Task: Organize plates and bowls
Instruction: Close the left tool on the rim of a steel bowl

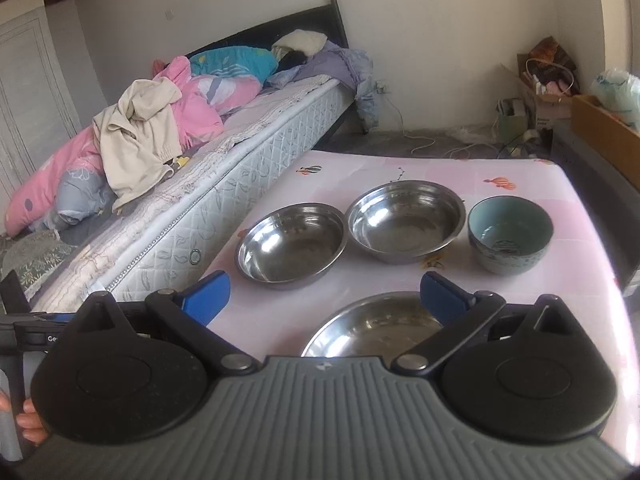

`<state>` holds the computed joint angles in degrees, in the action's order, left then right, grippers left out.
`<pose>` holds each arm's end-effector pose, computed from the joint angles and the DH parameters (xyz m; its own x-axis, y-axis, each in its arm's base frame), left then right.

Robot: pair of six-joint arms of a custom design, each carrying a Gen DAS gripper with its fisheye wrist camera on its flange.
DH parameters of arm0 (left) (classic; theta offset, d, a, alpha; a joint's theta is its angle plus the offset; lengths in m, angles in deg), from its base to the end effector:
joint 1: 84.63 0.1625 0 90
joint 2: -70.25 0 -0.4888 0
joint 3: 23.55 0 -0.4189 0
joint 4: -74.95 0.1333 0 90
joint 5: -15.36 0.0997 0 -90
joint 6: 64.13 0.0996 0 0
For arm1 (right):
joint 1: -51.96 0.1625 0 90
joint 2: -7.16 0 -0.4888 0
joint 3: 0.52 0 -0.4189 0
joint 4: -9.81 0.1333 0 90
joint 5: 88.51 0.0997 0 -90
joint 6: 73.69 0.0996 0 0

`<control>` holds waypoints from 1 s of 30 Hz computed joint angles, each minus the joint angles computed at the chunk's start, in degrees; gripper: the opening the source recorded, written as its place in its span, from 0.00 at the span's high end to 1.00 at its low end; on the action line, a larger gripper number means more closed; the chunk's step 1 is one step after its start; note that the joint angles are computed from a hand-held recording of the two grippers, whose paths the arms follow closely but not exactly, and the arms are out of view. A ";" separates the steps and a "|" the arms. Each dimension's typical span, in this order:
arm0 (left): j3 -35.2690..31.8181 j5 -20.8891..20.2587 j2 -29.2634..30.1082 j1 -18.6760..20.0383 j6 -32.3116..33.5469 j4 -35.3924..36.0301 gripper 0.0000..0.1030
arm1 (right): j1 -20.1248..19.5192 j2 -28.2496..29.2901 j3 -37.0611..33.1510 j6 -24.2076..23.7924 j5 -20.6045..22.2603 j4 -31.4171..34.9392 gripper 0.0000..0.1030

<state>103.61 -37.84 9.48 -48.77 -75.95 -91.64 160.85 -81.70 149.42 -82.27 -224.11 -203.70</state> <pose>-0.3073 -0.4603 0.1444 -0.7067 0.4563 -0.5408 0.6670 0.6845 -0.2941 0.1625 -0.2829 0.3407 -0.8350 0.3032 0.4592 -0.2775 0.4886 -0.8272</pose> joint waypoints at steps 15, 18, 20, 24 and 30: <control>-22.58 -9.47 17.09 9.70 1.64 6.37 0.08 | -22.59 7.45 -14.16 5.18 19.62 16.05 0.34; -25.86 -8.18 19.63 10.09 1.16 8.92 0.11 | -24.18 8.43 -15.21 6.35 21.05 17.14 0.42; -27.80 -8.15 20.97 10.46 0.98 10.99 0.17 | -25.29 8.58 -15.71 7.43 22.89 18.05 0.47; -30.86 -7.38 23.04 10.84 -1.01 15.70 0.38 | -26.46 9.11 -16.19 8.85 25.12 19.17 0.55; -32.84 -7.83 24.41 10.97 -4.02 19.07 0.67 | -27.29 9.06 -16.16 10.54 26.78 20.10 0.70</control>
